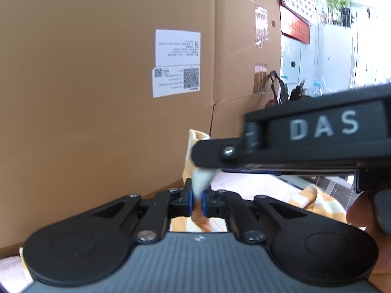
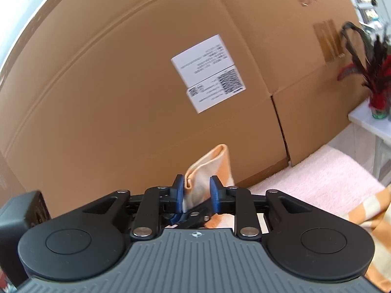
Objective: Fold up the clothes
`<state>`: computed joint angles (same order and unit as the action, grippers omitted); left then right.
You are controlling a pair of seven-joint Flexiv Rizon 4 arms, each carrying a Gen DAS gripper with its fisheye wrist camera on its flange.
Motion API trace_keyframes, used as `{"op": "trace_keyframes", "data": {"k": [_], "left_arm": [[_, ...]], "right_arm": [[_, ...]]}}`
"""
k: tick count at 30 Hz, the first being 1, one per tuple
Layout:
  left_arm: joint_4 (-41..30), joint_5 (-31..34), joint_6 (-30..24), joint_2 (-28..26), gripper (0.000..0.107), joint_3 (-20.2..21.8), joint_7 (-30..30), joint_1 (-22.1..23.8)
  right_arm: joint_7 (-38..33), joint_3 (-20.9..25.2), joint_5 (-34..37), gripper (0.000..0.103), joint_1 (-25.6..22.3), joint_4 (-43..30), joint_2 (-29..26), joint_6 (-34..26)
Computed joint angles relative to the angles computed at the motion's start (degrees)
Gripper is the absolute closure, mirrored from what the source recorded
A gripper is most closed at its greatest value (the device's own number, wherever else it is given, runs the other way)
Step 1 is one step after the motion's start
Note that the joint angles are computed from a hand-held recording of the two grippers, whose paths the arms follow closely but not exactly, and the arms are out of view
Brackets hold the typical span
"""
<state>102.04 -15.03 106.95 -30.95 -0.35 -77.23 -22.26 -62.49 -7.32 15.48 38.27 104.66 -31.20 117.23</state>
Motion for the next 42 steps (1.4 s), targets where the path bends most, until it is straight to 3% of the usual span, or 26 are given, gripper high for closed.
{"op": "trace_keyframes", "data": {"k": [4, 7, 12, 15, 18, 20, 23, 27, 30, 33, 42], "left_arm": [[-0.34, -1.73, 0.22, -0.07, 0.104, 0.58, -1.9, 0.2], [0.25, -2.03, 0.83, 0.51, 0.104, 0.26, -3.09, 0.96], [0.81, -3.55, 2.04, 1.26, 0.104, 2.98, -3.12, -1.28], [1.11, -4.25, 2.53, 1.75, 0.104, 2.85, -3.02, -1.56], [0.95, -5.58, 3.34, 1.79, 0.104, 3.7, -2.81, -2.87], [1.61, -6.57, 4.63, 2.11, 0.104, 4.24, -2.61, -3.71], [2.62, -8.68, 6.23, 2.73, 0.104, 4.34, -2.54, -4.25], [4.47, -10.85, 8.75, 4.03, 0.105, 4.08, -1.84, -4.19], [6.05, -11.83, 10.65, 5.08, 0.105, 3.07, -1.35, -3.05], [7.88, -11.1, 11.38, 6.39, 0.105, 0.59, -2.83, 0.0], [13.18, -8.26, 13.34, 9.74, 0.106, -1.27, -6.54, 4.57]], "right_arm": [[2.27, 2.36, 1.43, 0.076, -2.14, 0.58, 0.03, 2.82], [6.78, 8.52, -1.71, 0.075, -8.21, 2.74, 0.59, 3.64], [20.71, 22.17, -14.9, 0.08, -21.77, 8.44, -1.67, 10.04], [28.67, 25.99, -22.18, 0.08, -24.41, 10.12, -5.5, 14.56], [30.46, 24.59, -19.13, 0.08, -19.45, 7.24, -9.14, 14.71], [31.87, 20.85, -11.34, 0.08, -13.29, 3.63, -11.5, 15.17], [35.73, 17.12, -2.94, 0.088, -7.74, -2.11, -15.27, 16.43], [33.14, 8.7, 9.08, 0.092, 0.96, -5.19, -14.13, 10.16], [30.78, 4.94, 13.15, 0.092, 4.35, -4.91, -12.91, 7.7], [30.24, 4.98, 13.26, 0.092, 4.24, -4.39, -12.56, 7.44], [27.13, 2.09, 15.84, 0.092, 7.03, -6.47, -14.04, 6.97]]}}
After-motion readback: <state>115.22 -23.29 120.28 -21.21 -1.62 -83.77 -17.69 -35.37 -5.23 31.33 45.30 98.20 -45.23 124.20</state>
